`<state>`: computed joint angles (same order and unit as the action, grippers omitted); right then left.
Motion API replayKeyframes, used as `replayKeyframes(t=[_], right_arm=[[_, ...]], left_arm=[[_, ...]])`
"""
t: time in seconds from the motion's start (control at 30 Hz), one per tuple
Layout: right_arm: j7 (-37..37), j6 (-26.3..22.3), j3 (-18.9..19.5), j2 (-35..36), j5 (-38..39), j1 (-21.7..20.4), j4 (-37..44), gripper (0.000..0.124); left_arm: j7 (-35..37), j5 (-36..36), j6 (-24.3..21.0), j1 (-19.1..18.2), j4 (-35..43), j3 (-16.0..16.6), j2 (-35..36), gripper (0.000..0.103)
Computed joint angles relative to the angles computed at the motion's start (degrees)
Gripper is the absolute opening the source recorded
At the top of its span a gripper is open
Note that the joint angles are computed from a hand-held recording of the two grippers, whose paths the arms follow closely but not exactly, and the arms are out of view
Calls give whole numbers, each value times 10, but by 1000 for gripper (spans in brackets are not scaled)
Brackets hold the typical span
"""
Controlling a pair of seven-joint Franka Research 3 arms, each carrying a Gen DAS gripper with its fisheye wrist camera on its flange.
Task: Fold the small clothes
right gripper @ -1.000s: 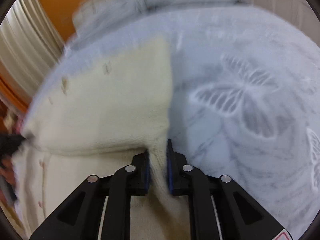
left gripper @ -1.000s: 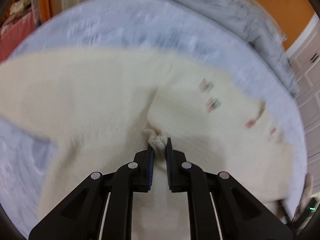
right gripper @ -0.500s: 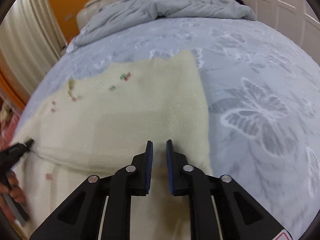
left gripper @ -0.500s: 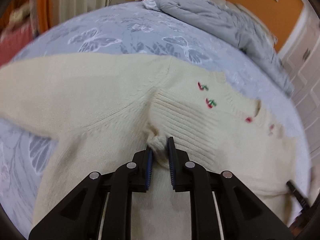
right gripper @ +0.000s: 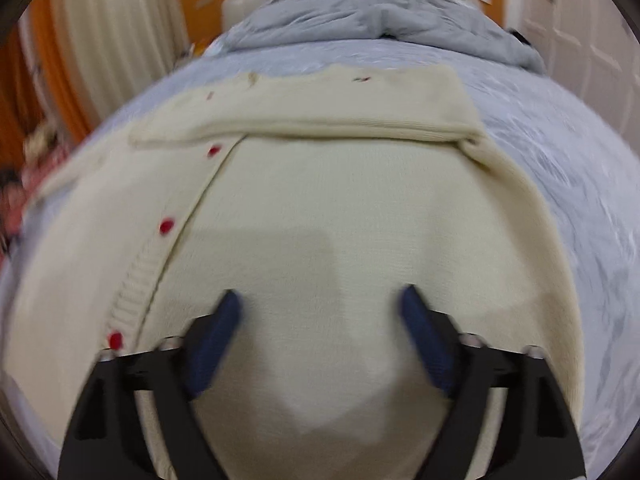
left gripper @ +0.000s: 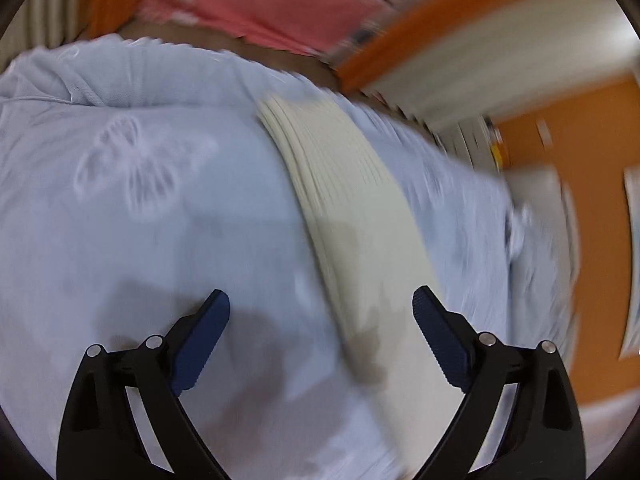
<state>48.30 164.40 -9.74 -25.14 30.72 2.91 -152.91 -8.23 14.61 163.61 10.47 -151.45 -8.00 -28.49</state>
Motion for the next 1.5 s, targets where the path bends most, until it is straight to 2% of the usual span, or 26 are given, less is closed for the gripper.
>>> replayKeyframes(t=[0.07,0.1,0.13,0.17,0.2,0.23,0.27,0.33,0.4,0.5,0.63,0.67,0.73,0.77,0.8,0.87,0.9,0.97,1.03,1.1,1.17,1.27,1.37,1.43,1.47,1.5], right_arm=[[-1,7,0,6,0,2,2,86],[-8,1,-10,7,10,9,5,86],[-15,-5,-18,4,19,14,5,86],[-16,-5,-15,-5,22,12,-3,87],[-16,-2,-12,-3,22,11,-2,88],[-16,1,-9,-1,22,10,-3,89],[-18,4,-8,0,22,11,-3,90],[-28,1,-17,1,33,18,-1,91],[-35,-2,-20,-7,41,19,-7,92],[-43,-6,-23,-8,50,20,-6,92],[-47,-11,-22,-8,56,17,-5,92],[-49,-14,-22,-9,58,17,-4,92],[-53,-19,-25,-11,63,17,-3,92],[-55,-22,-26,-11,66,17,-2,92],[-56,-25,-26,-11,68,17,-1,92],[-62,-32,-31,-12,77,19,1,93],[-65,-35,-32,-13,81,19,2,93],[-70,-49,-35,-13,88,17,7,93],[-63,-66,-29,-13,82,6,13,93],[-38,-95,-19,-12,68,-11,29,92],[-11,-116,-28,2,97,-7,67,92],[48,-184,-40,69,146,-8,165,92],[153,-249,-10,164,98,-38,263,91],[176,-265,2,195,107,-47,291,78],[194,-275,9,207,103,-50,301,57],[200,-280,15,211,102,-52,304,26]], left_arm=[[9,-5,-15,0,24,10,24,90],[21,0,-48,1,53,9,44,90],[26,11,-69,3,72,5,56,84],[40,29,-80,3,96,1,76,46],[86,7,-82,-16,112,18,93,24],[135,-25,-95,-42,134,39,112,9],[145,-22,-99,-47,146,41,114,8],[125,28,-84,-32,161,13,108,8],[170,56,-104,-48,210,0,117,8],[236,88,-73,-97,305,-32,150,8],[332,57,-48,-186,429,-66,243,8],[359,37,-51,-211,463,-76,279,9],[397,8,-88,-257,530,-97,356,12],[400,2,-104,-262,549,-110,381,14],[411,-23,-125,-287,564,-108,409,15],[400,-45,-124,-308,548,-105,421,15],[374,-45,-108,-317,521,-97,412,17],[329,-52,-68,-322,463,-86,381,32],[278,-48,-42,-323,404,-76,343,36],[271,-61,-34,-306,356,-68,303,37],[243,-44,-38,-288,325,-58,269,48],[217,-46,-43,-261,304,-46,250,54],[215,-112,-8,-248,272,-37,247,54],[214,-160,25,-246,251,-34,247,51],[234,-206,52,-251,239,-30,249,45],[256,-262,79,-259,227,-26,252,41]])
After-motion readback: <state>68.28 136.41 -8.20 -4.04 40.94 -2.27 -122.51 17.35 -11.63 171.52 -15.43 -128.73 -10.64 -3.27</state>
